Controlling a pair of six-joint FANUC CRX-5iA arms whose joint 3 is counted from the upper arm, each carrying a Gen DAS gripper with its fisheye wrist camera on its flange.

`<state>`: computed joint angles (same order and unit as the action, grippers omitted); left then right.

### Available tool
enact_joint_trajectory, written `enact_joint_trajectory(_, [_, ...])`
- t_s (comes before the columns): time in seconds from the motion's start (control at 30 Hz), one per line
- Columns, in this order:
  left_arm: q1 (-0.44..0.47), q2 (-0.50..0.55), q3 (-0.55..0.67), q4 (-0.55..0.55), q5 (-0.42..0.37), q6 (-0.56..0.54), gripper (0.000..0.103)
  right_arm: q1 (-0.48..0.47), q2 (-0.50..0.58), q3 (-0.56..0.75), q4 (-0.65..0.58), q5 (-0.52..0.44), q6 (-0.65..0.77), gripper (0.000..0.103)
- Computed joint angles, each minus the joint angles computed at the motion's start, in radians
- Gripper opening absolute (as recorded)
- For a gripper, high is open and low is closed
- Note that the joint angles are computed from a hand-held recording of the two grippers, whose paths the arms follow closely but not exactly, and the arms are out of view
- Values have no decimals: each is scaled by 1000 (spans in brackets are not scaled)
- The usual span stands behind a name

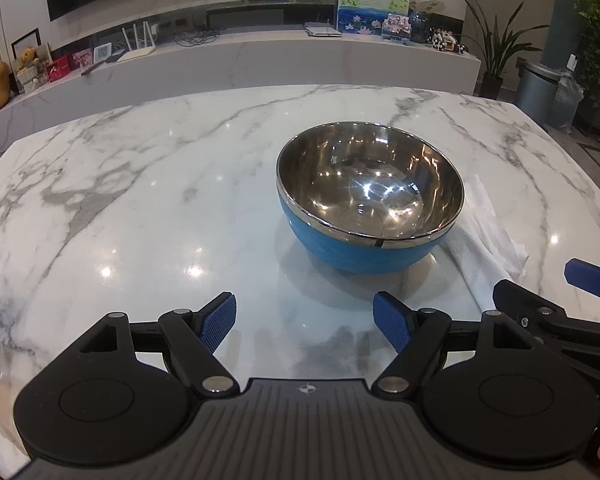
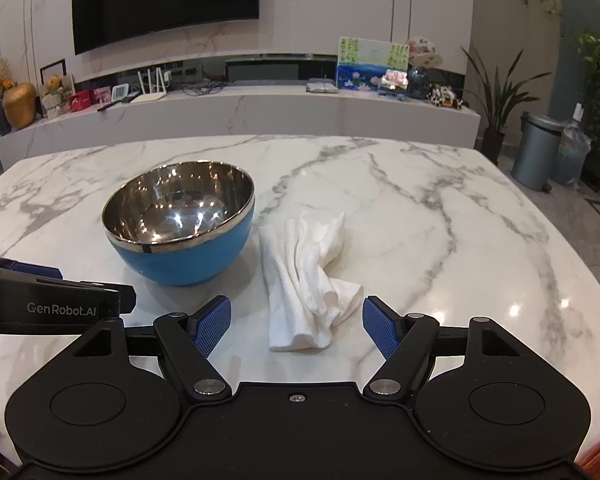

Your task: Clean bowl

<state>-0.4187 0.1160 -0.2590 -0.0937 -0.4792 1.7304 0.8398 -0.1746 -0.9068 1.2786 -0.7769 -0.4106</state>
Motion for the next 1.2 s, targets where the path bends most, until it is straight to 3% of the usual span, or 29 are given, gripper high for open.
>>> enact_joint_trajectory(0.17, [6, -3, -14, 21, 21, -21, 80, 1, -7, -14, 19, -16, -22, 71])
enact_joint_trajectory(0.27, [18, -16, -50, 94, 59, -90, 80, -18, 5, 4, -25, 18, 18, 71])
enact_joint_trajectory(0.53, [11, -10, -35, 71, 44, -57, 80, 18, 4, 24, -95, -10, 69, 71])
enact_joint_trajectory(0.63, [12, -4, -32, 75, 38, -60, 80, 11, -7, 21, -106, 21, 71, 71])
enact_joint_trajectory(1.2, [16, -1, -26, 74, 14, -63, 80, 3, -3, 13, -78, 26, 63, 71])
